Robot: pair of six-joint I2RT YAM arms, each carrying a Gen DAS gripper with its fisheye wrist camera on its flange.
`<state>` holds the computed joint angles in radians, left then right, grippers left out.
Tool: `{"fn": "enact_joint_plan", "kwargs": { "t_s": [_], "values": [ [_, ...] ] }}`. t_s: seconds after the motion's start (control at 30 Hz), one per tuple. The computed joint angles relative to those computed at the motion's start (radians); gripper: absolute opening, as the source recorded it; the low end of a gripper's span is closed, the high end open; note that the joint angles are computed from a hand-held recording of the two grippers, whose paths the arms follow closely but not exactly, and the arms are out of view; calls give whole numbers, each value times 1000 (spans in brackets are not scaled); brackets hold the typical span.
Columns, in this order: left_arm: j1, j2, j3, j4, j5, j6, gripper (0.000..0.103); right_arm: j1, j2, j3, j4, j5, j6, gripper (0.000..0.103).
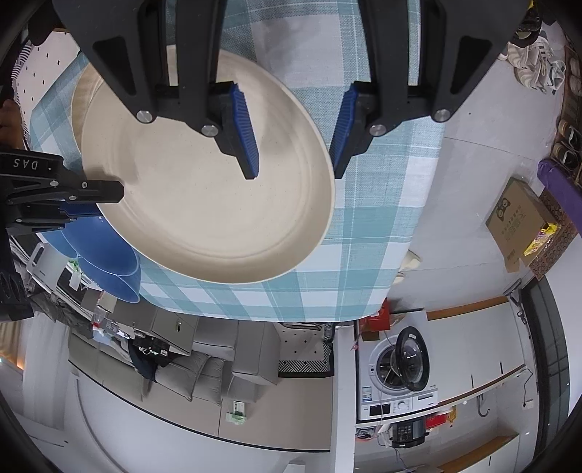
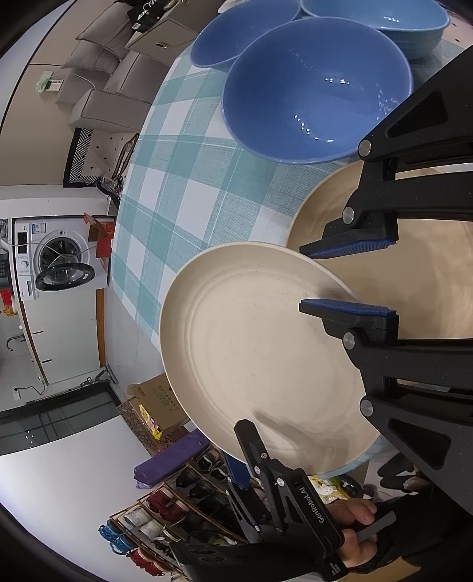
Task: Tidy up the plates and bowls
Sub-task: 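Lift the cream plate with both grippers and carry it over the plate stack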
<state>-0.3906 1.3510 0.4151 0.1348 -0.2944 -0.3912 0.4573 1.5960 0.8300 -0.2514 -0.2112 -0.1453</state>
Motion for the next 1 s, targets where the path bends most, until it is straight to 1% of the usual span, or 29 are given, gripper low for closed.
{"fn": "enact_joint_plan", "kwargs": {
  "t_s": [0.3,0.53,1.0],
  "values": [
    [-56,35,21,-4,-21,-10,38,-34,-58,-64,0,-6,-21,23],
    [-110,87,50,-4,-39,-22,38,-73,-138,-133,-4,-6,-36,23],
    [-195,199,118,-1,-48,-31,38,-200,-236,-239,-19,-57,-89,23]
  ]
}}
